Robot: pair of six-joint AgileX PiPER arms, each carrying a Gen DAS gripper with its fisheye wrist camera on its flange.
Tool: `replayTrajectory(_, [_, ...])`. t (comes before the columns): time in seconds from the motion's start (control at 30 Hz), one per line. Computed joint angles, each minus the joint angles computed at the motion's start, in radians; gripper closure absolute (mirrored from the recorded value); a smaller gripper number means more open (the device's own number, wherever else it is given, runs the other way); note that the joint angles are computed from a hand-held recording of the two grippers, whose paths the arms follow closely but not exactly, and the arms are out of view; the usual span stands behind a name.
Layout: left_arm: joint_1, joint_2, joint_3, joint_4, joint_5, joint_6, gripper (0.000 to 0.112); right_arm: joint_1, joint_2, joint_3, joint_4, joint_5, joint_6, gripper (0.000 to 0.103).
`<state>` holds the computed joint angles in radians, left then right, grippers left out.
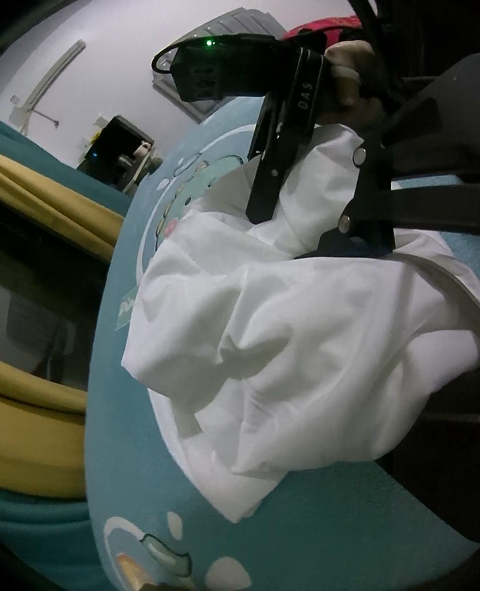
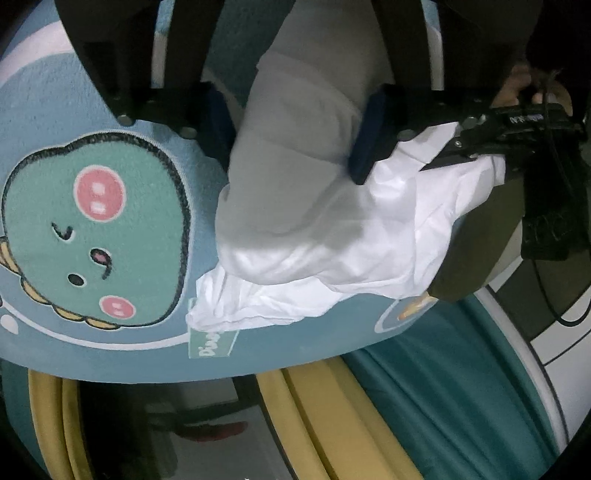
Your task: Fold large clothes
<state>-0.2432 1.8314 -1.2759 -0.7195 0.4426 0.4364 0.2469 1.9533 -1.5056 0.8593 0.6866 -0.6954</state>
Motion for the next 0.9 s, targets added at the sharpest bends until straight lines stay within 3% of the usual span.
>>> replayTrajectory(0.07, [-0.010, -0.003, 0.004, -0.016, -0.023, 0.008, 0.085, 0.005, -0.026, 0.031, 0.012, -0.028, -0.020, 0.066])
replayTrajectory(0.17, [-0.020, -0.023, 0.027, -0.050, -0.054, 0.027, 0.088, 0.008, -0.052, 0.054, 0.017, -0.042, -0.033, 0.072])
replayTrajectory(0.37, [-0.040, -0.065, 0.064, -0.120, -0.055, 0.096, 0.090, -0.009, -0.101, 0.072, -0.022, -0.029, 0.014, 0.073])
replayTrajectory(0.43, [-0.053, -0.056, 0.059, -0.057, -0.058, 0.040, 0.090, -0.017, -0.093, 0.062, -0.058, -0.003, 0.048, 0.069])
replayTrajectory(0.53, [-0.065, -0.029, 0.029, 0.065, -0.038, -0.049, 0.084, -0.039, -0.052, 0.042, -0.061, 0.041, 0.071, 0.054])
replayTrajectory(0.7, [-0.074, -0.018, 0.016, 0.114, -0.056, -0.098, 0.080, -0.060, -0.029, 0.054, 0.051, 0.053, -0.020, 0.053])
replayTrajectory(0.77, [-0.084, -0.019, 0.022, 0.128, -0.075, -0.124, 0.080, -0.080, -0.019, 0.058, 0.132, 0.088, -0.066, 0.066])
replayTrajectory(0.9, [-0.076, -0.036, 0.040, 0.006, -0.090, -0.025, 0.089, -0.095, -0.046, 0.088, 0.188, 0.084, -0.118, 0.076])
